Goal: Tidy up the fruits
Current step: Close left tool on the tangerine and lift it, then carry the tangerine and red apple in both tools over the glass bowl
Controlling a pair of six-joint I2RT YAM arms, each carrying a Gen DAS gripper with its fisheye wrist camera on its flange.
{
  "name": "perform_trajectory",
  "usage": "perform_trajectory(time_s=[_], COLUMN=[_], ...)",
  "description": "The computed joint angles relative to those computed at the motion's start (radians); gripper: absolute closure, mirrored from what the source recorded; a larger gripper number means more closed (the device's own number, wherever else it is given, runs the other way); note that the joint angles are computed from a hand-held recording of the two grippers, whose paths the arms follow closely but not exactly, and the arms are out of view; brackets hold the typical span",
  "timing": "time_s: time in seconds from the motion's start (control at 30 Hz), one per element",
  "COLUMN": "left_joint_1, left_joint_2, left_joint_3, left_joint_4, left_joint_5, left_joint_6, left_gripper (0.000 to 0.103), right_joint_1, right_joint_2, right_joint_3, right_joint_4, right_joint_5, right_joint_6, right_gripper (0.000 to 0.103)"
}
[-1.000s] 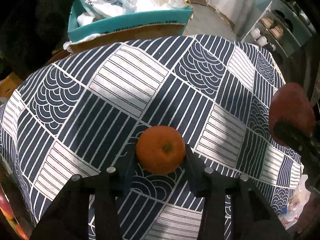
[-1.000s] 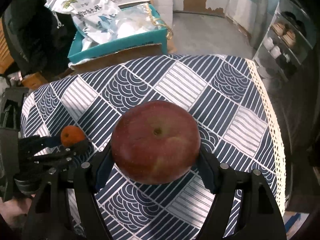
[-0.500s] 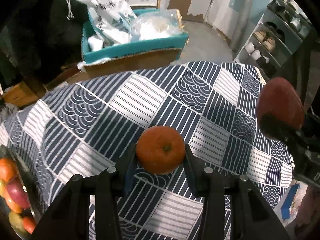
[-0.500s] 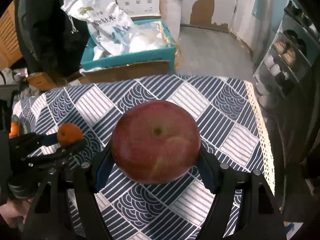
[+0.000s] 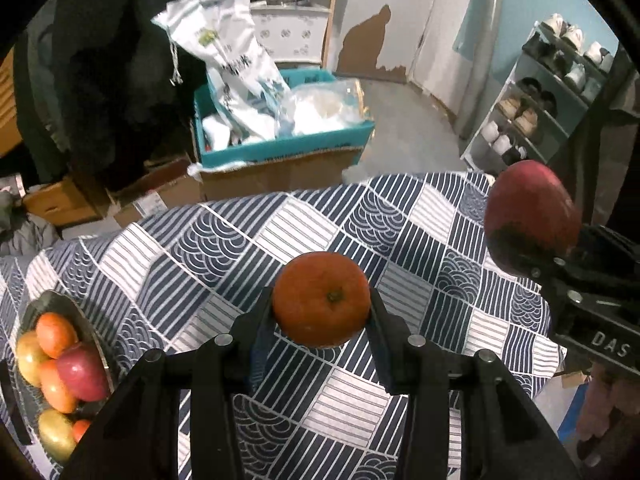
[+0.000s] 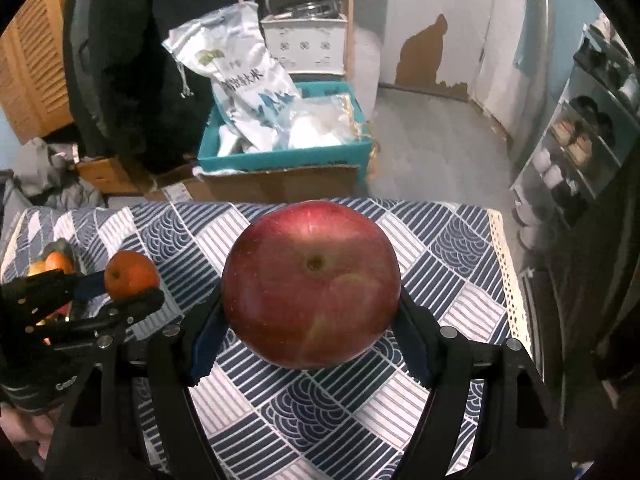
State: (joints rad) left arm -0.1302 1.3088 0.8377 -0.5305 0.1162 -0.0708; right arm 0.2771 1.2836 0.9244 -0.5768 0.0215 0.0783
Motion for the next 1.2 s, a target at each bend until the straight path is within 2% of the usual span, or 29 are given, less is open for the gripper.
perform_trajectory(time_s=[0.3, 0.6, 0.97, 1.2], left_joint_1=[0.048, 0.138, 0.312, 0.489], left_joint_2=[-0.163, -0.277, -0.369, -0.384], left_joint_3=[0.013, 0.027, 0.05, 0.062], left_joint_4=[-0.103, -0.194, -0.282, -0.341], left_joint_5=[0.016, 0.072, 0.159, 0.249], left_joint_6=[0.031, 0.08, 0.186, 0.289], left_gripper=[0.059, 0.059, 0.059, 0.059], right_joint_1=[0.078, 0.164, 0.293, 0.377], right_joint_2=[-0.085, -0.138, -0.135, -0.096], right_joint_3=[0.046, 0.076, 0.134, 0.168], right_joint_4=[-0.052, -0.089, -0.11, -0.106], right_joint_5=[0.017, 0.038, 0.069, 0.095], right_joint_6=[0.017, 0.034, 0.077, 0.104], right_gripper=[0.028, 0.028, 0.028, 0.028])
